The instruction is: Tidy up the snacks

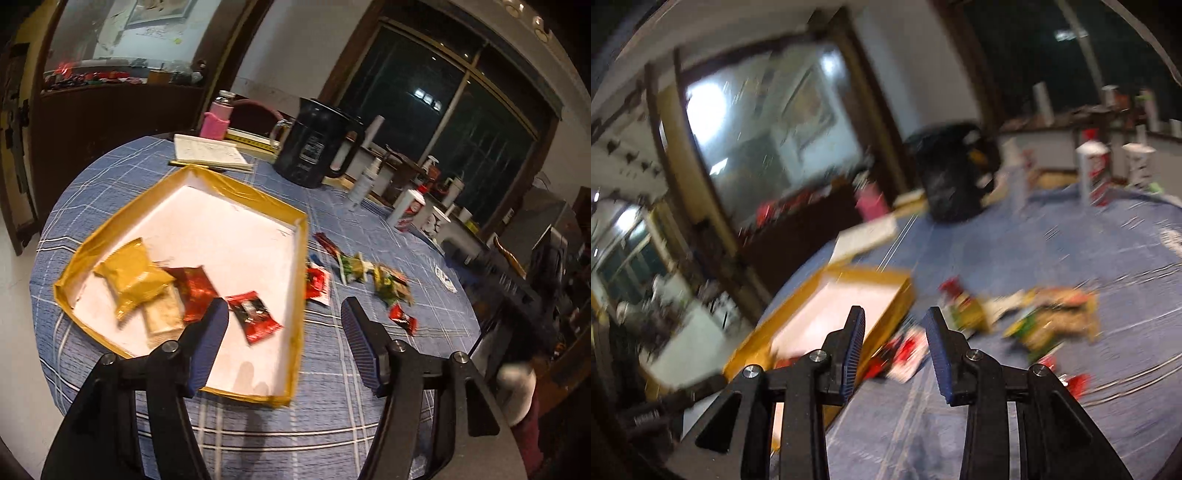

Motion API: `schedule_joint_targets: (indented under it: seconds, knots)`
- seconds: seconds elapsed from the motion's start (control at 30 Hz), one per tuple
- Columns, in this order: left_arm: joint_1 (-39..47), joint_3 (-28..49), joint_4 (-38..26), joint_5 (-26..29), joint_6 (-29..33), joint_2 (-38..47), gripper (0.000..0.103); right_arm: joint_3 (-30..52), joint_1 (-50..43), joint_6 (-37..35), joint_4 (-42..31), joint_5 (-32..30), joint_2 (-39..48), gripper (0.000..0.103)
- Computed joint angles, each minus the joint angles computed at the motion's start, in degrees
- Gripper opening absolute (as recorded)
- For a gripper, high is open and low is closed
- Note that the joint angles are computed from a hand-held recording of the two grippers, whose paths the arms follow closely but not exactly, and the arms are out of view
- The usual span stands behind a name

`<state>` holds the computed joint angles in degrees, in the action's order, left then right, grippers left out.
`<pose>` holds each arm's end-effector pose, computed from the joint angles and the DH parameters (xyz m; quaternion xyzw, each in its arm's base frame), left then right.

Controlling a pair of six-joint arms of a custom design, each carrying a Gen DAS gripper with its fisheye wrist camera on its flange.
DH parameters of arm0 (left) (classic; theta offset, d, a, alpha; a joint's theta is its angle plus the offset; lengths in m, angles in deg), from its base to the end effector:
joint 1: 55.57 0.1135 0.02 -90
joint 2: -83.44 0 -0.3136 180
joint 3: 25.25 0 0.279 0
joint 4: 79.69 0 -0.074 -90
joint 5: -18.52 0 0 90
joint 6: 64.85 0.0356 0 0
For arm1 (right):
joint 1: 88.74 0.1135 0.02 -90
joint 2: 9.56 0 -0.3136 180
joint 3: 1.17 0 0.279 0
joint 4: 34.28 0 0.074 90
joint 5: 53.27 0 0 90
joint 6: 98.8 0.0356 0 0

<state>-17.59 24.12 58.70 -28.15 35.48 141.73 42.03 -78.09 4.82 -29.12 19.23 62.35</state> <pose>0.1682 0.1003 0.2599 -0.0880 0.8792 -0.1887 0.4285 0.2597 0.0597 0.2344 -0.0619 0.8287 0.2383 0.5027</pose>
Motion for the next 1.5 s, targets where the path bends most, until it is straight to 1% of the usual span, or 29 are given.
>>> schedule_joint_targets:
  seconds: [0.07, 0.17, 0.23, 0.3, 0.37, 0.4, 0.43, 0.47, 0.5, 0.57, 0.6, 0.67, 0.7, 0.73, 0.77, 0.8, 0.97, 1.07, 1.23, 1.3, 1.4, 1.47, 1.5]
  knots:
    - [-2.1, -0.3, -0.5, -1.1, -1.0, -2.1, 0.063, 1.0, -6.6, 1.1, 0.4, -4.5, -0.9, 0.037]
    - [-6.4, -0.5, -1.0, -3.4, -3.0, -4.8, 0.063, 5.2, -19.4, 4.5, -2.9, -17.0, 0.4, 0.037]
    - [-10.0, -0.5, -0.8, -5.8, -4.8, -6.4, 0.063, 8.7, -25.8, 5.6, -6.0, -21.8, 1.7, 0.037]
    - [-13.8, -0.4, -0.7, -8.5, -6.3, -7.6, 0.063, 12.7, -30.8, 3.2, -10.3, -23.2, 2.4, 0.037]
    - [-17.1, -0.4, -0.1, -10.7, -7.6, -7.9, 0.063, 17.0, -34.6, -0.2, -13.6, -21.7, 2.9, 0.037]
    - [-18.8, -0.4, 0.4, -11.8, -8.5, -7.9, 0.066, 20.7, -37.2, -1.6, -15.9, -21.7, 3.9, 0.037]
    - [-20.5, -0.3, 0.8, -12.7, -9.3, -7.6, 0.067, 23.1, -38.7, -2.3, -17.6, -22.1, 4.8, 0.037]
    - [-21.9, -0.4, 1.3, -13.4, -10.1, -7.3, 0.067, 27.4, -40.7, -2.7, -20.3, -22.8, 6.5, 0.037]
    - [-24.1, -0.3, 2.0, -14.4, -11.2, -6.6, 0.067, 30.1, -42.0, -2.7, -21.9, -23.3, 7.6, 0.037]
    - [-27.2, -0.3, 3.1, -15.9, -12.6, -5.6, 0.067, 35.5, -44.1, -3.6, -25.5, -22.9, 9.9, 0.037]
    - [-28.9, -0.4, 3.7, -16.7, -13.3, -5.1, 0.067, 37.6, -44.0, -5.7, -27.4, -20.1, 10.7, 0.037]
    - [-31.6, -0.5, 4.6, -18.2, -14.2, -4.3, 0.067, 37.6, -42.7, -9.2, -28.3, -16.4, 11.1, 0.037]
    - [-32.9, -0.5, 5.1, -19.0, -14.6, -3.8, 0.067, 36.3, -41.4, -11.5, -28.3, -14.5, 11.4, 0.04]
    - [-33.8, -0.4, 5.4, -19.9, -14.9, -3.4, 0.067, 34.1, -39.8, -13.2, -27.7, -12.6, 11.3, 0.045]
    - [-34.3, -0.3, 5.4, -20.5, -15.0, -3.2, 0.067, 31.9, -38.2, -14.1, -26.6, -11.1, 11.5, 0.045]
    - [-34.8, 0.1, 5.4, -21.4, -15.2, -2.6, 0.067, 29.9, -36.2, -15.4, -26.0, -9.7, 12.5, 0.046]
    - [-36.7, 0.7, 4.7, -24.8, -15.5, -2.7, 0.067, 22.3, -29.3, -17.5, -20.4, -4.3, 15.8, 0.046]
    - [-37.0, 0.6, 4.9, -25.8, -15.7, -2.6, 0.067, 18.8, -26.3, -18.4, -17.4, -2.3, 16.8, 0.046]
    - [-38.3, 0.8, 6.1, -27.0, -16.5, 0.1, 0.067, 18.4, -24.5, -20.1, -16.9, -1.4, 19.2, 0.046]
    - [-39.2, 0.9, 6.7, -27.8, -16.8, 1.1, 0.067, 18.7, -24.4, -21.6, -18.4, -4.0, 20.3, 0.046]
    - [-39.6, 0.9, 7.4, -28.0, -17.1, 2.3, 0.067, 19.2, -24.1, -26.9, -22.6, -11.3, 23.1, 0.046]
    - [-39.3, 0.9, 7.8, -27.6, -17.2, 3.1, 0.067, 18.3, -22.2, -30.5, -23.7, -12.7, 24.0, 0.046]
    - [-39.1, 1.1, 7.8, -27.2, -17.1, 3.9, 0.067, 17.7, -20.8, -32.0, -23.6, -12.0, 24.3, 0.046]
